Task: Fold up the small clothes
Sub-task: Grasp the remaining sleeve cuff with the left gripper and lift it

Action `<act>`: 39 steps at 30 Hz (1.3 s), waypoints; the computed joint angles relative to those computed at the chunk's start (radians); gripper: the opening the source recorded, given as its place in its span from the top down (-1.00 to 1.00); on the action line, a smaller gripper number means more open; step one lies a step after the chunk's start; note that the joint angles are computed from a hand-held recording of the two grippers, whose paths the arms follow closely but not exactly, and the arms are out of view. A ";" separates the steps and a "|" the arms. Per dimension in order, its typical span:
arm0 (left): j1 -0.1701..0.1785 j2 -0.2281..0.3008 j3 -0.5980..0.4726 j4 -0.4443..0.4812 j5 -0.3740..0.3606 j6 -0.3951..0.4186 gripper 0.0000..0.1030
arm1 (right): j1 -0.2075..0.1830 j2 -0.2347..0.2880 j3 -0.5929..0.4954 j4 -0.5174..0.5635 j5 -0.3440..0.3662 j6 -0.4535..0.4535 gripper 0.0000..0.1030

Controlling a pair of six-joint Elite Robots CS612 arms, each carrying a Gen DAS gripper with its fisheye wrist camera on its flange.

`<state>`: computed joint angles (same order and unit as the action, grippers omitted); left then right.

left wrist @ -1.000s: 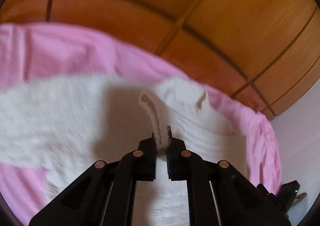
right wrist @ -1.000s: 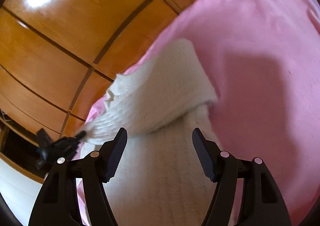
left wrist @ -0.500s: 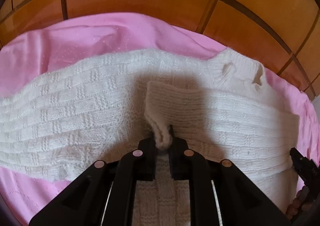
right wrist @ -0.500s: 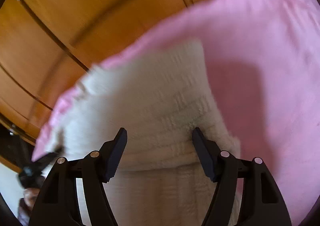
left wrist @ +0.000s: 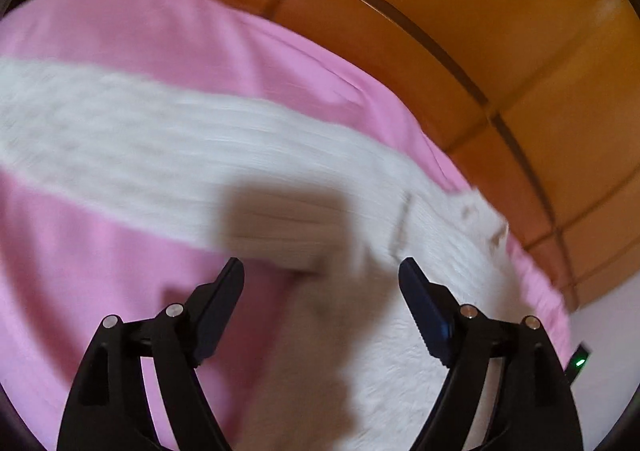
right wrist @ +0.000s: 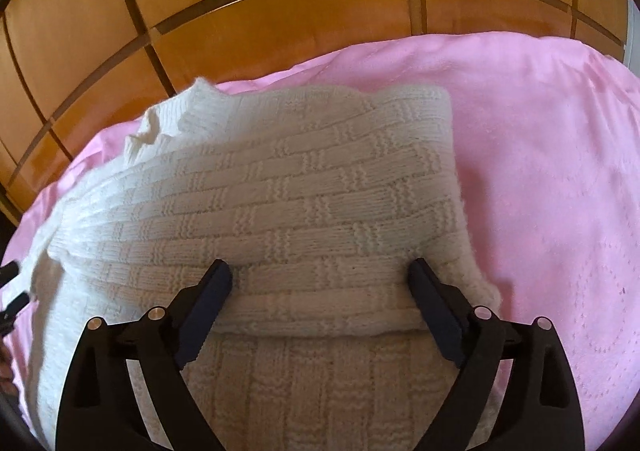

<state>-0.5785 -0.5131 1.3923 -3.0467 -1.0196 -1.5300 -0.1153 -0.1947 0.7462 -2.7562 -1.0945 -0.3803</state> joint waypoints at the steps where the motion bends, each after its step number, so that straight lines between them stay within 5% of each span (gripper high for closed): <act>1: -0.002 -0.020 0.055 -0.040 0.006 -0.041 -0.54 | 0.003 -0.013 0.022 -0.022 -0.021 -0.002 -0.75; 3: -0.005 -0.050 0.143 -0.096 0.022 -0.121 -0.51 | 0.003 -0.045 0.089 -0.107 -0.041 0.026 -0.78; 5: -0.012 -0.077 0.222 -0.128 0.058 -0.207 -0.50 | -0.006 -0.089 0.187 -0.199 0.025 0.030 -0.85; 10: -0.023 -0.132 0.384 -0.145 0.128 -0.453 -0.24 | -0.007 -0.157 0.345 -0.238 0.100 -0.113 -0.91; 16: -0.022 -0.176 0.504 -0.129 0.186 -0.691 -0.09 | 0.017 -0.152 0.377 -0.206 0.009 -0.220 -0.93; 24: 0.006 -0.163 0.549 -0.176 0.201 -0.805 0.24 | 0.022 -0.148 0.377 -0.213 -0.008 -0.220 -0.94; 27: 0.022 -0.172 0.545 -0.163 0.177 -0.750 0.89 | 0.024 -0.146 0.373 -0.213 -0.012 -0.220 -0.94; 31: 0.023 -0.204 0.531 -0.127 0.226 -0.590 0.89 | 0.024 -0.145 0.374 -0.216 -0.011 -0.221 -0.94; 35: 0.004 -0.196 0.445 -0.211 0.294 -0.283 0.89 | 0.023 -0.145 0.374 -0.215 -0.009 -0.222 -0.94; 39: -0.003 -0.143 0.293 -0.302 0.243 0.049 0.89 | 0.023 -0.145 0.372 -0.212 -0.004 -0.220 -0.94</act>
<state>-0.5819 -0.6558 1.6853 -3.3487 -0.7770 -1.4814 -0.0924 -0.3394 1.1179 -2.9683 -1.0989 -0.6002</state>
